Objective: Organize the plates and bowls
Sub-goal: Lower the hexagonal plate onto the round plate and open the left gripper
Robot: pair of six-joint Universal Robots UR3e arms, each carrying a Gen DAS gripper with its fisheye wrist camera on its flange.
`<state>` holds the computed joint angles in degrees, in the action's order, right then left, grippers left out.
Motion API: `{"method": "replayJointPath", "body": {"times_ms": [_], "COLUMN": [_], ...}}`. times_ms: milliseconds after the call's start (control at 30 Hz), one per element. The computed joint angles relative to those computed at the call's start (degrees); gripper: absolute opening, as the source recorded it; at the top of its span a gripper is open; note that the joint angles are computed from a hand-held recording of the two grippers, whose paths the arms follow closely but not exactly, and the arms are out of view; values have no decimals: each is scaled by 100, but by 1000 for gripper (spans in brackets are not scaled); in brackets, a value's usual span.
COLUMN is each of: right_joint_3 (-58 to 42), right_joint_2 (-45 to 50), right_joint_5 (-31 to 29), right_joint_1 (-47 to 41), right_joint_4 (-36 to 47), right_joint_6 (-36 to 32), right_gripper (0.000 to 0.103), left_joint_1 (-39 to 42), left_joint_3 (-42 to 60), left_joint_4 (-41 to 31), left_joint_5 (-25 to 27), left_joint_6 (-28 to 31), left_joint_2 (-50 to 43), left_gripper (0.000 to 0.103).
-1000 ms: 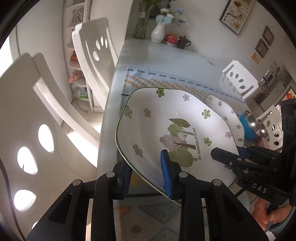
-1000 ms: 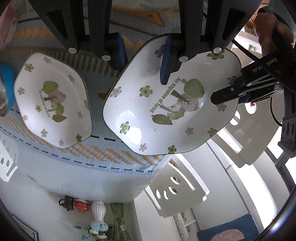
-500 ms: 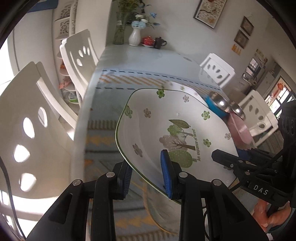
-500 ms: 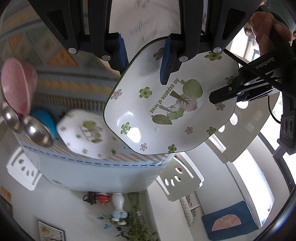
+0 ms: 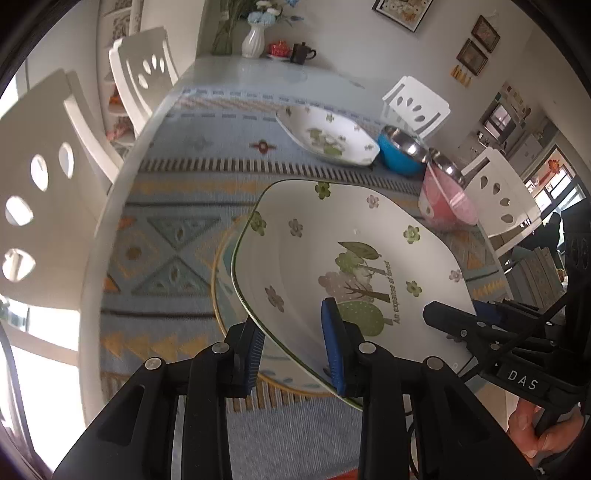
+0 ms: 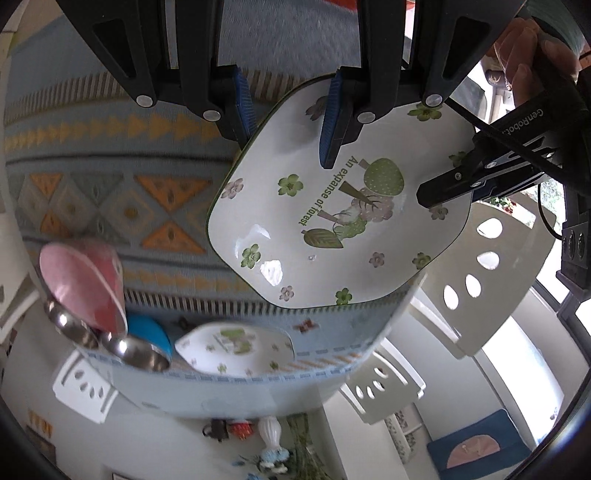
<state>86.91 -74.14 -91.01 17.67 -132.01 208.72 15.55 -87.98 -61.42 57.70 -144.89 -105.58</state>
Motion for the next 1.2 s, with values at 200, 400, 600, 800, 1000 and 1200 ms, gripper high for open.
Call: {"method": "replayJointPath", "body": {"times_ms": [200,400,600,800,1000,1200], "right_joint_3": [207,92,-214,-520,-645,-807], "right_joint_2": [47,216,402,613,650,506], "right_joint_5": [150,175,37,-47,27,255], "right_joint_1": [-7,-16,43,91,110,110], "right_joint_4": [8,156,303,508,567,831], "right_joint_6": [153,253,222,217,180,86], "right_gripper": [32,32,32,32,32,32], "left_joint_1": [-8,42,57,-13,111,380], "left_joint_3": [-71,22,189,431,546,569], "left_joint_4": [-95,-192,-268,-270,-528,-899], "left_joint_5": [137,113,103,250,284,94], "left_joint_6": [100,174,214,141,337,435], "left_joint_2": [-161,-329,-478,-655,-636,-292], "left_gripper": [27,27,26,25,25,27]}}
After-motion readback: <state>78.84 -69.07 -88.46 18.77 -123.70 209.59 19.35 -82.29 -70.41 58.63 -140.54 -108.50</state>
